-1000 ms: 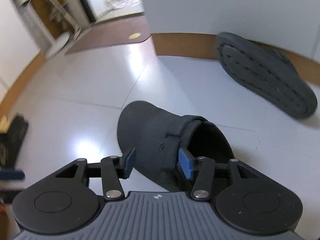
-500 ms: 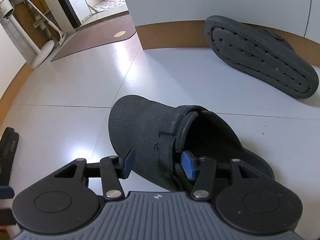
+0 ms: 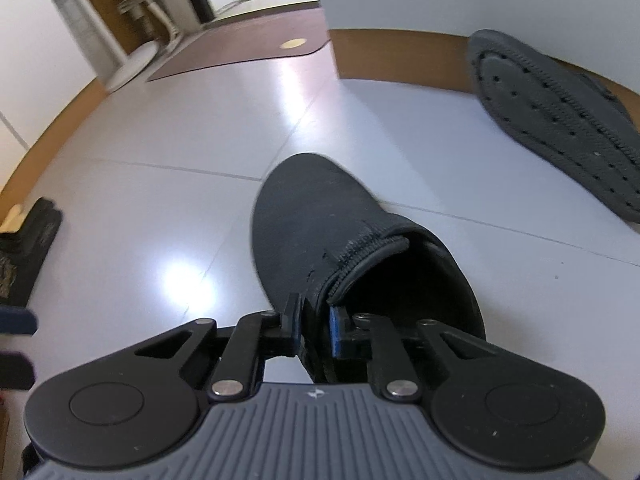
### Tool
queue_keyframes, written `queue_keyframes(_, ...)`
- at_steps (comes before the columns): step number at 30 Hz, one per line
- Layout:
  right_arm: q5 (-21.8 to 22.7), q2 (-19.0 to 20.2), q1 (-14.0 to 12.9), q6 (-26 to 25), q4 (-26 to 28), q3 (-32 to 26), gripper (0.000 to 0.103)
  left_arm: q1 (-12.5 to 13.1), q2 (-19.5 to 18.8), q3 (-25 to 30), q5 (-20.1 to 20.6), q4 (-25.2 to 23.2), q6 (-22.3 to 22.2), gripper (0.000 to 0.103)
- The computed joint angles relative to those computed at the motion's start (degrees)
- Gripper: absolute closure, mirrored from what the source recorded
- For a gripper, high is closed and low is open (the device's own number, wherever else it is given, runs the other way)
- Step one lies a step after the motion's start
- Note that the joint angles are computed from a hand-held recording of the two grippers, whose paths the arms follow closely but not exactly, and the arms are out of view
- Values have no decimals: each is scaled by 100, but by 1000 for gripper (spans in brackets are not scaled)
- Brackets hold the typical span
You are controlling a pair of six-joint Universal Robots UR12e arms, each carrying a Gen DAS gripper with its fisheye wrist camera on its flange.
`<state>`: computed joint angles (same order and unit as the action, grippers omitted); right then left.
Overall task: Organize scattered shoes
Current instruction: 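Lift the black clog off the floor with the right gripper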
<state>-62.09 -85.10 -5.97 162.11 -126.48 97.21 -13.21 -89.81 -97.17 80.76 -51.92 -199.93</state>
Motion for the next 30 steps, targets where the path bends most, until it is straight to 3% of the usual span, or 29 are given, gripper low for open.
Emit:
queue_keyframes(10, 624, -155, -127, -1504, 1092, -43, 90, -15, -29, 19, -28, -23, 68, 23)
queue_keyframes(14, 689, -158, -143, -1678, 1297, -87, 88, -9, -35, 23, -23, -33, 71, 23)
queue_keyframes(17, 579, -142, -178, -1396, 1328, -169, 78, -7, -32, 18, -2, -27, 62, 23)
queue_keyframes(20, 487, -200, -253, -1059, 999, -136, 60, -3, -35, 18, 1, -26, 40, 23)
queue_keyframes(24, 368, -281, -323, -783, 797, -98, 57, -9, -31, 14, -24, 3, 48, 23)
queue_keyframes(27, 290, -391, -388, -59, 727, -9, 57, 5, -17, -8, -30, 37, 19, 23)
queue_keyframes(30, 498, -424, -489, 787, 896, 17, 56, 25, -5, -23, -28, 45, -18, 23)
